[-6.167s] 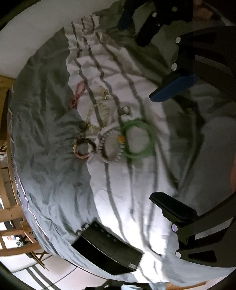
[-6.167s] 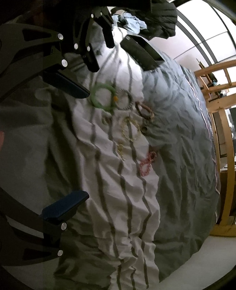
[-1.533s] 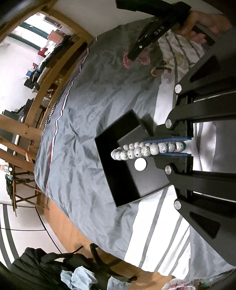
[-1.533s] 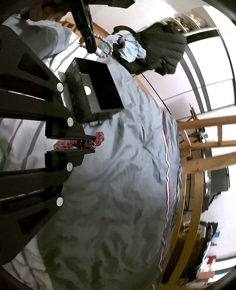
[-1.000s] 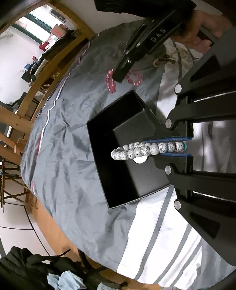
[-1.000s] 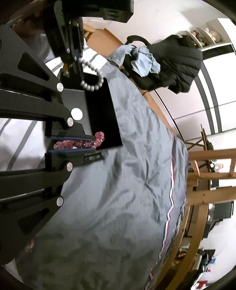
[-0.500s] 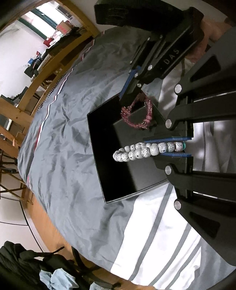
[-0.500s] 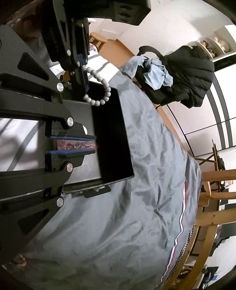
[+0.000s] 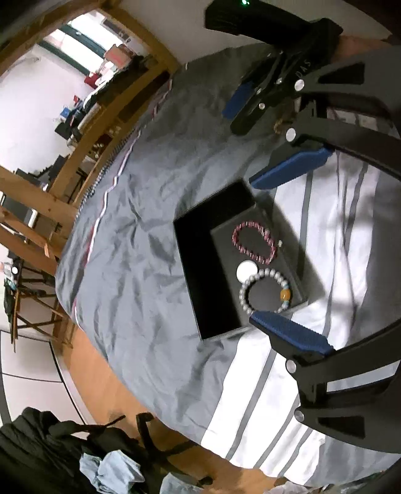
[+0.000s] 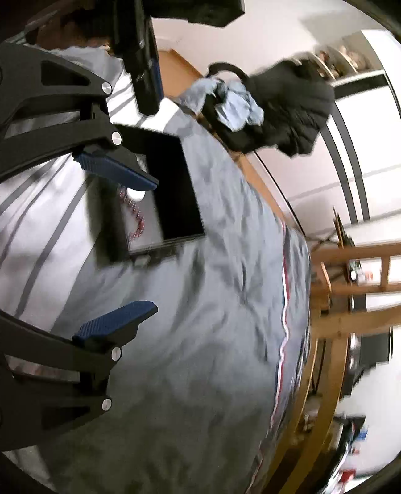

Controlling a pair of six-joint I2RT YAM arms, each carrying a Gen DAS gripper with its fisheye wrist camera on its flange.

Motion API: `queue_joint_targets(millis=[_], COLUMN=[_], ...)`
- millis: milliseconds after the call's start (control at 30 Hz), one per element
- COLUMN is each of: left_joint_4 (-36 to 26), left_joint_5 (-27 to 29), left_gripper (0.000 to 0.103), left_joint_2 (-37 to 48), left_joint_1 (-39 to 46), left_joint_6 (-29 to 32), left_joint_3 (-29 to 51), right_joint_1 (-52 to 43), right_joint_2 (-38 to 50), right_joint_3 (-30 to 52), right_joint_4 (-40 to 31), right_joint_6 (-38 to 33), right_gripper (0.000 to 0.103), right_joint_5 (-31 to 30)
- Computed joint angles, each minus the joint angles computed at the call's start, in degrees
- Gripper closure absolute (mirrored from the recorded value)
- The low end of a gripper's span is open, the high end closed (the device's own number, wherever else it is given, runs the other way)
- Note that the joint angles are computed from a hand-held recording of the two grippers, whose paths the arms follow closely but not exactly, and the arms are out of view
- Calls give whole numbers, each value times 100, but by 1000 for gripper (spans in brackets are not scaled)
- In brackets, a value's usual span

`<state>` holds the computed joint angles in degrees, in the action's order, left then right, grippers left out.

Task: Organize jewelry
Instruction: 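Open both tools to drop the bracelets into the black box, then grasp the pink-and-brown bead bracelet with the left tool while the right tool grasps the gold chain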

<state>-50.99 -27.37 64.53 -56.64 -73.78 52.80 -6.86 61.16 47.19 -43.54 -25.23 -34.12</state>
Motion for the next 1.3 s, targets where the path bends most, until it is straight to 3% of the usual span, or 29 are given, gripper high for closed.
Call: queue_joint_targets(millis=[300, 567, 700, 900, 1300], left_joint_4=[-42, -131, -138, -78, -101], left_joint_5=[-292, -247, -120, 126, 639], left_gripper=[23, 23, 23, 23, 23], left_joint_2=[1127, 2521, 3116, 3889, 5356], left_joint_1=[-1062, -1606, -1699, -1703, -1277], left_joint_6=[-307, -68, 86, 397, 1109], left_joint_3=[1124, 2462, 2992, 3656, 4937], right_joint_1=[-3187, -4955, -5589, -6155, -6143], right_joint_2=[483, 1281, 1617, 2260, 3259], right_joint_3=[922, 1625, 1801, 2009, 1904], right_joint_4=[-2008, -3425, -3765, -3847, -2759], right_joint_6=[-2762, -4996, -5957, -6652, -6358], right_gripper=[30, 30, 30, 30, 30], right_joint_5=[-906, -1178, -1125, -986, -625])
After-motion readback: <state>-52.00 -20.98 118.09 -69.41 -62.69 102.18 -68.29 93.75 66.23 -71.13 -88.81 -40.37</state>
